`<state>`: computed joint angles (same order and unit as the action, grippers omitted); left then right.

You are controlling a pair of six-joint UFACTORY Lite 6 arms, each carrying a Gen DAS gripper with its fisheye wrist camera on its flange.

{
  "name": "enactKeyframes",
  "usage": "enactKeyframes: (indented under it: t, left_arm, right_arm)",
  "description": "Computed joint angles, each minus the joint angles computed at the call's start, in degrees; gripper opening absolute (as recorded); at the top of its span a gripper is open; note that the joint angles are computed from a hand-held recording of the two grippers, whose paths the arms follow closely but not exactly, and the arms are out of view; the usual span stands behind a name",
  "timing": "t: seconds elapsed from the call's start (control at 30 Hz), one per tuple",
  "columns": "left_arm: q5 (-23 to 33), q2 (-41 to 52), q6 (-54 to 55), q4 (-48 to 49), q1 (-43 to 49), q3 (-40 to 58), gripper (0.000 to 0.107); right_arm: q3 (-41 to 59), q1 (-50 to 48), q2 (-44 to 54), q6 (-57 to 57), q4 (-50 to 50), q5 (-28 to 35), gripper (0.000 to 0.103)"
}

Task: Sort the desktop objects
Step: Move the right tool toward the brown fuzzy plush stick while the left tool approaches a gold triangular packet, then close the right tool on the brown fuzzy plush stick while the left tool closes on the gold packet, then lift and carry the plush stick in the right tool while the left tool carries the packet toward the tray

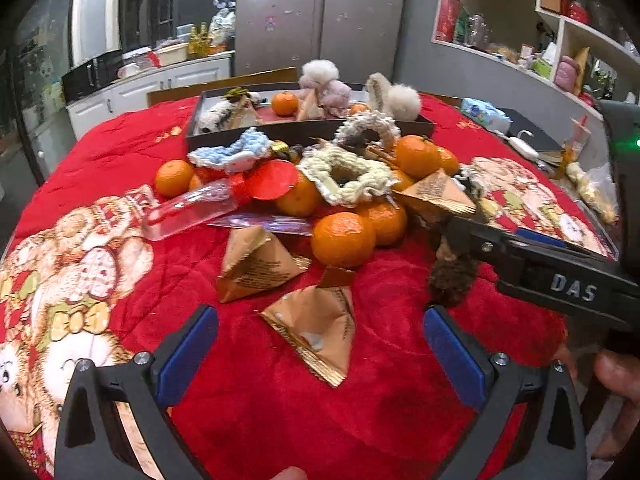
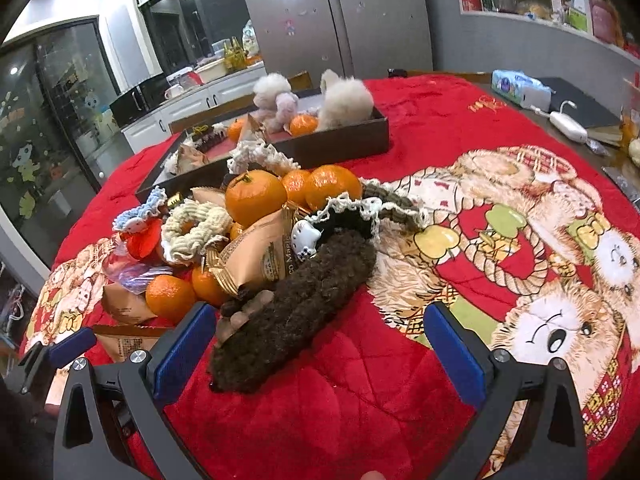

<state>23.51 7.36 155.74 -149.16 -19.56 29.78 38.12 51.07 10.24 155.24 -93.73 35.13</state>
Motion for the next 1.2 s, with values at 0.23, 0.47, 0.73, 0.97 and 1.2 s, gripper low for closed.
enactKeyframes:
  t: [0.23,0.47,0.73,0.97,1.2]
  left_arm:
    - [-2.3,3.1,-4.9,3.7,0.0,2.9,0.059]
    - [-0.6,4.4,-8.4,6.9,1.4,3.5,0.040]
    - [0.9,5.7,-13.6,12.2,2.3,4.7,0.037]
    - [2.4,5.1,-16.7,15.7,3.3,3.8,0.034]
    - [4.4,5.1,-19.4,19.1,5.1,3.2,0.034]
  right_arm:
    - [2.5,0.1,2.8,-1.5,2.0,-0.3,0.103]
    - [3.2,-1.4,4.2,1.3,-3.0,-3.7,0.068]
    - [-2.4,-3.0,1.2,20.7,-19.8,-4.6,0.049]
    - [-1.3,-1.6,1.2,15.3,-15.2,-4.8,0.045]
    - [-4.0,-1.8,-0.6,21.7,-20.7,-4.5,0.045]
